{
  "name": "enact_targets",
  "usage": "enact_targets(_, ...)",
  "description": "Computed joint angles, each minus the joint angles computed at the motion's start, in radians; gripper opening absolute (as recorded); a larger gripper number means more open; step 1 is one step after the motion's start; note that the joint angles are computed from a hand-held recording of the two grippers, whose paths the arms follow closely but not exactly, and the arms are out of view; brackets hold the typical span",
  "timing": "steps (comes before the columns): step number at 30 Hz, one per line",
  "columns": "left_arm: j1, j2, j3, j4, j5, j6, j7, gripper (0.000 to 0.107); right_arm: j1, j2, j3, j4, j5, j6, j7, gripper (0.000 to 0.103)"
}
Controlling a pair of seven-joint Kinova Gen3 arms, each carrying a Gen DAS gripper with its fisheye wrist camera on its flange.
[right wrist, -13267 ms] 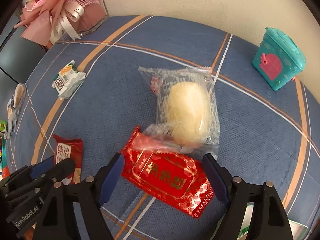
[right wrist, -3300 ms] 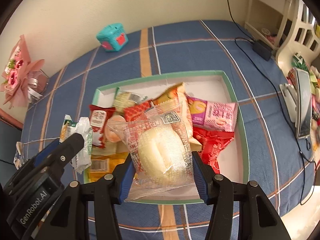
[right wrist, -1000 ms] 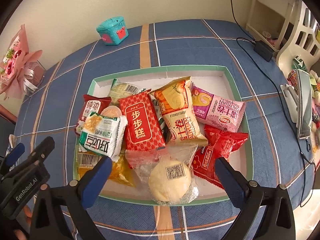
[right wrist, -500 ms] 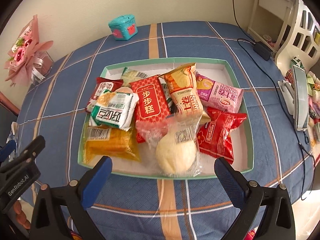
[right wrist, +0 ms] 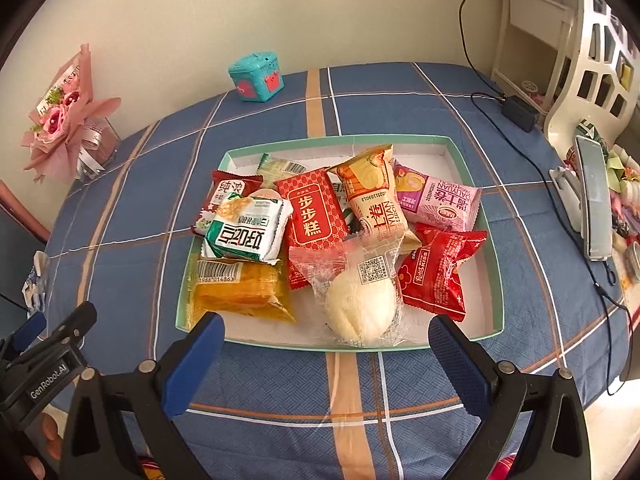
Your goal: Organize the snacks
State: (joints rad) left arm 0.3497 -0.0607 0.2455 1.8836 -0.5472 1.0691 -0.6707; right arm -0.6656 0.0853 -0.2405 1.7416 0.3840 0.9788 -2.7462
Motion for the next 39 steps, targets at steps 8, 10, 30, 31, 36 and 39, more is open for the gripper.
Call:
enact_targets(8,-0.007,-0.017,0.002,0.005,-0.008,-0.017,-0.001,0.097,0.002,-0.007,-0.001,-0.001,0.003,-0.007,-0.005,0.103)
enact_targets(10,-0.01,-0.019,0.004,0.005,-0.009,-0.02,-0.003,0.097,0.002,-0.007,-0.003,-0.003,0.006,-0.007,-0.005,0.103)
enact_targets(30,-0.054,-0.056,0.015,0.022,0.023,-0.083,-0.043,0.097,-0.021,0.005,-0.006,-0.028,0.036,0.017,0.014,0.103)
enact_targets(31,-0.056,-0.056,0.014,0.022,0.026,-0.083,-0.045,0.097,-0.021,0.005,-0.006,-0.028,0.035,0.017,0.014,0.103)
enact_targets(36,-0.06,-0.057,0.015,0.022,0.028,-0.085,-0.048,0.097,-0.022,0.006,-0.005,-0.028,0.035,0.017,0.017,0.103)
enact_targets(39,-0.061,-0.056,0.017,0.022,0.028,-0.083,-0.046,0.097,-0.022,0.007,-0.004,-0.03,0.033,0.018,0.022,0.103)
